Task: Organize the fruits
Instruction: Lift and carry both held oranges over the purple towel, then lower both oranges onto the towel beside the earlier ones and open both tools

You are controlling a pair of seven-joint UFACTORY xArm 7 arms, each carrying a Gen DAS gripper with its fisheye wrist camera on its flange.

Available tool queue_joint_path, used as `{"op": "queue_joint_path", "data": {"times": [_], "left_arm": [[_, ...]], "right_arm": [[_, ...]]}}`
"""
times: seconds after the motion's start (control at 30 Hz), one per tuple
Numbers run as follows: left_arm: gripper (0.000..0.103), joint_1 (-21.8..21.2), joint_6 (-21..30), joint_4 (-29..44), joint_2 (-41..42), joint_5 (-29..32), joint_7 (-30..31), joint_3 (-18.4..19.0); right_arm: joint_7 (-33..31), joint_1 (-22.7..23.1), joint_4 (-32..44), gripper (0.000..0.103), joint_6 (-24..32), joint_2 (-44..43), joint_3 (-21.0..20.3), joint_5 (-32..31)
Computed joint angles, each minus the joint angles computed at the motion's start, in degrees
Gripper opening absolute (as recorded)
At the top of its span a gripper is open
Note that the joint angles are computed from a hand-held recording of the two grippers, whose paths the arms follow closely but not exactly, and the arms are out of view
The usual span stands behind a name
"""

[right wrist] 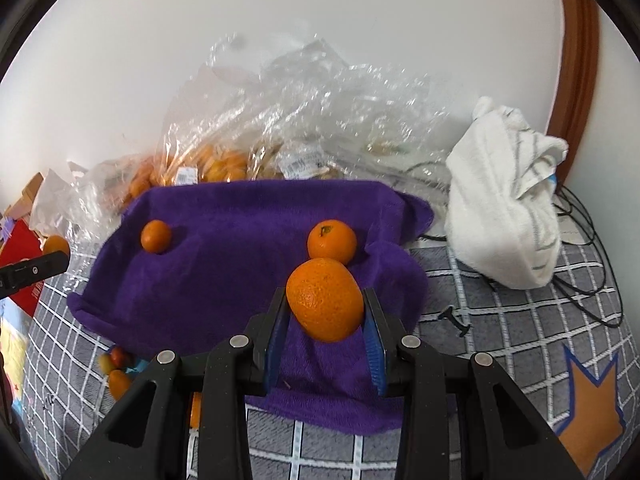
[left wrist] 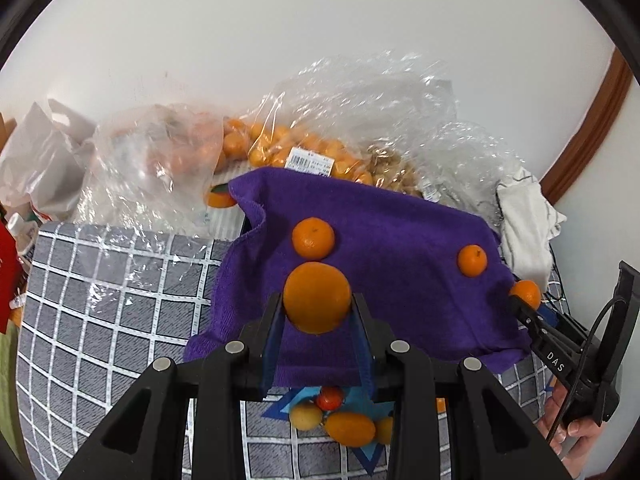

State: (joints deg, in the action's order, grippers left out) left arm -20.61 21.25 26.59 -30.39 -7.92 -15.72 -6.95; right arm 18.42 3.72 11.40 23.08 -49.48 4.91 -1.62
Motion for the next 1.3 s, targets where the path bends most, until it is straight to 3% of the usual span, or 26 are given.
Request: {"op": "queue_joint_path", "data": {"times": [0.53, 0.9, 1.3], "left_arm": [[0.031, 1.86, -4.22, 3.63, 12.03, 1.95, -0.65, -0.73], [0.031, 1.99, -5.82, 5.67, 17.22, 1.59, -0.15, -0.72], [0.031, 3.96, -6.59, 6.64, 20.12, 6.85, -4.33, -2.37]], "right_arm": [[-0.26, -2.56, 2.63, 0.035, -8.57, 15.23, 1.17, -2.39], [0.51, -3.23, 3.59, 0.035, -9.70, 18.35, 1.70, -4.03], [-0.11, -3.08, 3.48, 0.036, -10.81, 18.78, 1.22, -4.34]]}}
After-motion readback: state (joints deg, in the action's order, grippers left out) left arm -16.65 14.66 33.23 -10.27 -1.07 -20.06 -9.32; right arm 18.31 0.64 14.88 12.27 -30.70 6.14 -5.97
